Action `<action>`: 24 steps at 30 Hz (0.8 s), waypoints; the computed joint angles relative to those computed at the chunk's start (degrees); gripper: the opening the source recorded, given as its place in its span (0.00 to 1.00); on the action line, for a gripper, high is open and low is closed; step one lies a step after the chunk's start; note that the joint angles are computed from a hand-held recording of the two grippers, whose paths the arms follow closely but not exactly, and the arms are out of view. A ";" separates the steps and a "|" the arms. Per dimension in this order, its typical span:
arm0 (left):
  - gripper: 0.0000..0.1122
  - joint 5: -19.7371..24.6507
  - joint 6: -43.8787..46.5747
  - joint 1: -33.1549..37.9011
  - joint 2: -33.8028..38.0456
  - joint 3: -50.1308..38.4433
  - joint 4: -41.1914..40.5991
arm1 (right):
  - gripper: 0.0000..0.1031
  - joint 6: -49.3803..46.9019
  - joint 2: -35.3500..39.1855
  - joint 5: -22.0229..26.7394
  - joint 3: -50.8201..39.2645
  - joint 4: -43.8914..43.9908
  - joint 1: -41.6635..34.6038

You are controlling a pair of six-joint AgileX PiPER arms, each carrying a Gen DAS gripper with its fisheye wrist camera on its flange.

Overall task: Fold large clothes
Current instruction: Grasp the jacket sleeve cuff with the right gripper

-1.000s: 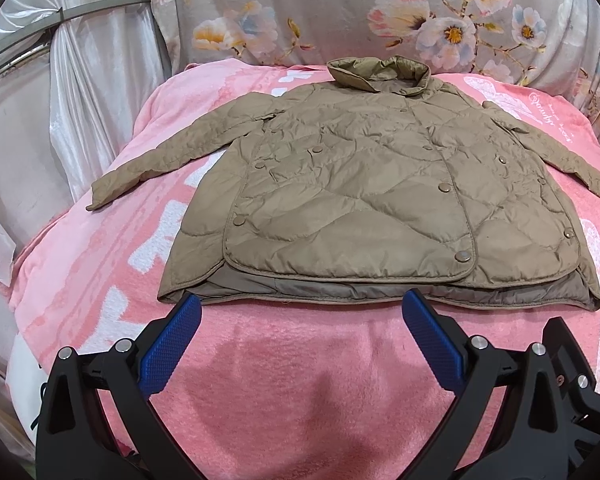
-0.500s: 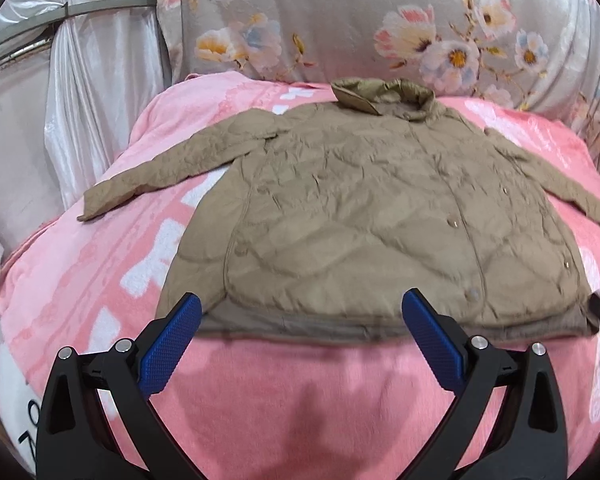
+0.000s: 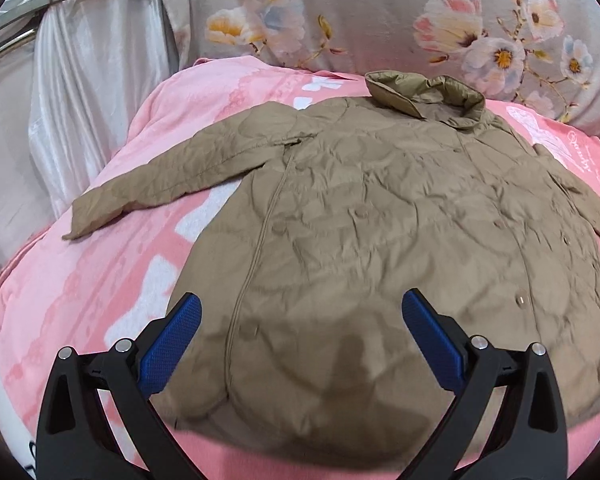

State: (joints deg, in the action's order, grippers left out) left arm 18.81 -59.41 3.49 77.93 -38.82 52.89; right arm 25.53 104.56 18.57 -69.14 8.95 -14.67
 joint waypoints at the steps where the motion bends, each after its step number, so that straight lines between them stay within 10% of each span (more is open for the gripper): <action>1: 0.87 -0.48 0.23 0.28 0.82 -0.70 0.04 | 0.95 0.16 1.26 0.13 -1.11 0.74 -0.76; 7: 0.87 -1.95 -2.51 2.82 6.84 -5.89 2.67 | 0.67 7.62 10.01 3.74 -11.44 -2.30 -3.26; 12: 0.87 -2.03 -3.45 5.10 10.43 -8.29 3.37 | 0.12 17.18 14.45 7.35 -21.28 -9.79 -2.06; 17: 0.87 -1.88 -5.66 7.25 12.42 -9.03 5.91 | 0.05 21.67 12.57 8.68 -30.51 -20.94 6.46; 24: 0.87 -2.34 -1.49 11.02 14.22 -10.80 1.62 | 0.05 4.10 16.82 13.46 -50.70 -20.93 28.14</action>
State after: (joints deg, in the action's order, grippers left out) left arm 16.47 -60.89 14.51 92.15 -49.62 54.52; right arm 29.62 121.38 32.03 -119.84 -11.98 13.47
